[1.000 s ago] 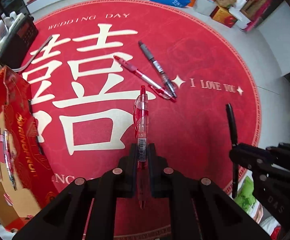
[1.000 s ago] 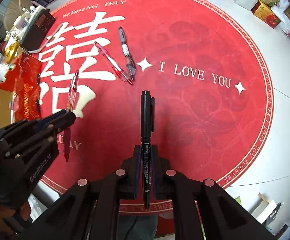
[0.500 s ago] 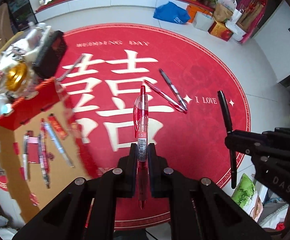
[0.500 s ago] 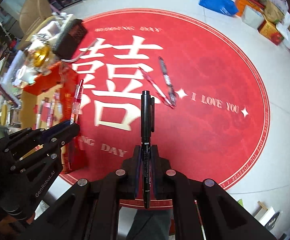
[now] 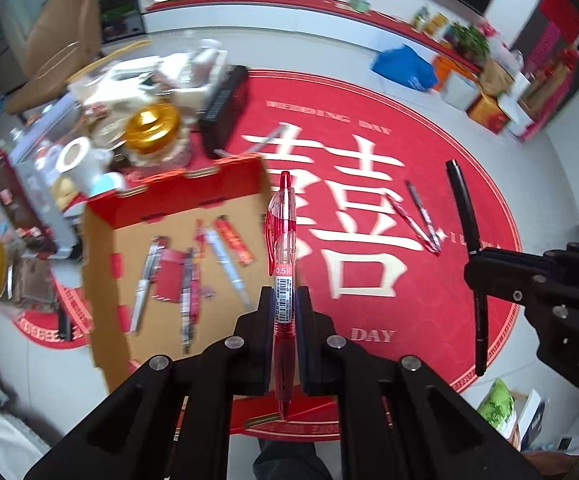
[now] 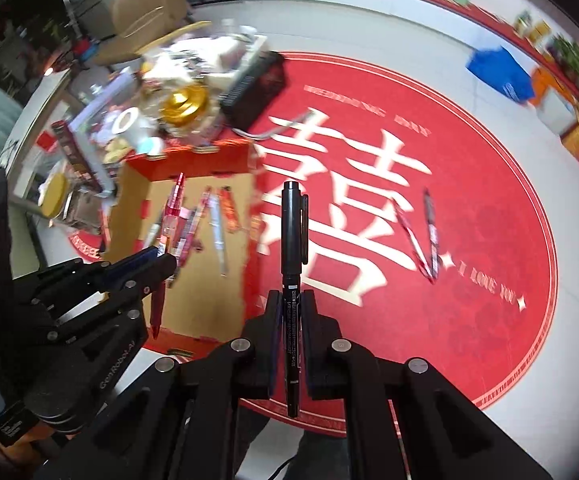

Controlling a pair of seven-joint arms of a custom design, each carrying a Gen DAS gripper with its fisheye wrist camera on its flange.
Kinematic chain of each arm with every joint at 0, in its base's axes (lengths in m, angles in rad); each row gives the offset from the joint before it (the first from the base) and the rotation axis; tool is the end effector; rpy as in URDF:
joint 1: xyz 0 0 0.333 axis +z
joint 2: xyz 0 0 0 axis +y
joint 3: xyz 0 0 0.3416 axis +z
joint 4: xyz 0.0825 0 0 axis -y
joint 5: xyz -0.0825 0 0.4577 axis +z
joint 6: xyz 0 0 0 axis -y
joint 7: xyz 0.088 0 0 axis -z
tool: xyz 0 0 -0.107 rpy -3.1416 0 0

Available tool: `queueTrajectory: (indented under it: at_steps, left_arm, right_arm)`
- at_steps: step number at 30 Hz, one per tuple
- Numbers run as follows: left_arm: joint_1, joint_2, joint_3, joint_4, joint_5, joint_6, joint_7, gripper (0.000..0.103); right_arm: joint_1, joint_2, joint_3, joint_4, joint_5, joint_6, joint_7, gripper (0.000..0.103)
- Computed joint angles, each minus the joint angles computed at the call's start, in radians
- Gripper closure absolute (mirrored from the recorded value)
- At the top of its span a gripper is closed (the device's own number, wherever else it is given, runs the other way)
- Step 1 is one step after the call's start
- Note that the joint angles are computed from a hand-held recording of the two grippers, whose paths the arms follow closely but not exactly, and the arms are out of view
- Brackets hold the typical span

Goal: Organize rigid objects
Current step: 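Carry the red pen and black marker over the cardboard box, then lower the red pen and black marker into the box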

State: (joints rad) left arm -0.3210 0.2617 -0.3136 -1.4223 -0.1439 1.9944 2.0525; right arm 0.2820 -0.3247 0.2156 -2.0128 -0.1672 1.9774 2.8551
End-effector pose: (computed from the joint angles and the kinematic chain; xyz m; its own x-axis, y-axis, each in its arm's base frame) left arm 0.6123 -0.4253 0.6065 -0.8739 -0.4832 0.0537 -0.4662 0.8015 -0.3747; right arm 0.4820 0.2661 0.6310 -0.6422 -0.7422 -0.1915 -0.6823 0.6674 -0.2983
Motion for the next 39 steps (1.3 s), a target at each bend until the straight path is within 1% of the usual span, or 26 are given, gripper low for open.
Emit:
queueTrajectory:
  at_steps: [3,8,15,20,28,39]
  left_arm:
    - [0.010,0.015,0.013,0.023,0.014,0.001,-0.016,0.093]
    - [0.032,0.039,0.028,0.053,0.034,-0.004,-0.044,0.093]
    - [0.056,0.070,0.037,0.091,0.047,-0.016,-0.079,0.093]
    - [0.063,0.096,0.037,0.123,0.054,-0.024,-0.096,0.093]
    - [0.063,0.141,0.037,0.178,0.065,-0.048,-0.112,0.093]
    - [0.053,0.195,0.038,0.230,0.092,-0.081,-0.119,0.093]
  right_arm:
    - [0.007,0.070,-0.002,0.072,-0.009,0.008,-0.038,0.093]
    - [0.035,0.169,-0.022,0.174,-0.010,0.015,-0.102,0.093]
    - [0.072,0.272,-0.053,0.293,-0.020,-0.005,-0.167,0.093]
    - [0.092,0.318,-0.073,0.350,-0.020,-0.020,-0.203,0.093]
    - [0.105,0.356,-0.096,0.389,-0.006,-0.038,-0.233,0.093]
    - [0.100,0.374,-0.114,0.381,0.035,-0.017,-0.239,0.093]
